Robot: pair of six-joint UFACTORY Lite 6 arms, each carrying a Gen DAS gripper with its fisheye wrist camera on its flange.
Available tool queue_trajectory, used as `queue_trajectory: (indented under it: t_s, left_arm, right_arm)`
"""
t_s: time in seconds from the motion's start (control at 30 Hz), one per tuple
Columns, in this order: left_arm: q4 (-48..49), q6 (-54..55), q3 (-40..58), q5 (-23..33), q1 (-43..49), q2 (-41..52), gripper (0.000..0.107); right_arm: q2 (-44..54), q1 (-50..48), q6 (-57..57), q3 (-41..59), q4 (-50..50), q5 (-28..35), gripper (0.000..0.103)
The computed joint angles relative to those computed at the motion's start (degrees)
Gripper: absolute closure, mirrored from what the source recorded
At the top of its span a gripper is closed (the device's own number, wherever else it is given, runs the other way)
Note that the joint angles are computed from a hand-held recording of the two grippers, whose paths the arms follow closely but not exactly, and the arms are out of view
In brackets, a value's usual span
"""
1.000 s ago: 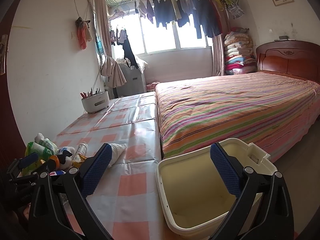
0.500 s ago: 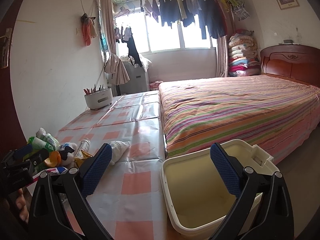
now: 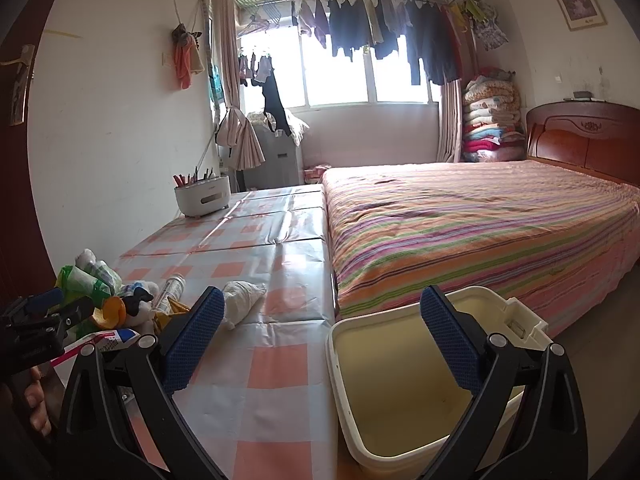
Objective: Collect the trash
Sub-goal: 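Move both tools toward the cluttered trash on the table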
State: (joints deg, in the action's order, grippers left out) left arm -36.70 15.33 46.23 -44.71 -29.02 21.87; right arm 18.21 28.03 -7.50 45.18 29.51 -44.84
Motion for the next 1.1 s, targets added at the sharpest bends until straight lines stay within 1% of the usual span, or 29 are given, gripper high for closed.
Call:
queue_trajectory:
  t_s: [0.4,0.67,1.1]
  left_arm:
    - [0.1,-0.8,-0.5,0.5,0.2,-1.1,0.02]
    - [0.5,-1.3,-2.7,-0.2,1.2,-2.8,0.02]
    - [2.3,-2.6,-3.1,0.7,2.6,-3.2,0.02]
  right_arm:
    - [0.8,1.3,-0.7,1.1,-0.1,-0.3,0.006]
    - [2.3,3.1,-2.3,3.5,-0.1,1.1,0.006]
    - [3.7,4.5,-4.2,5.2,1.0,1.7,0.006]
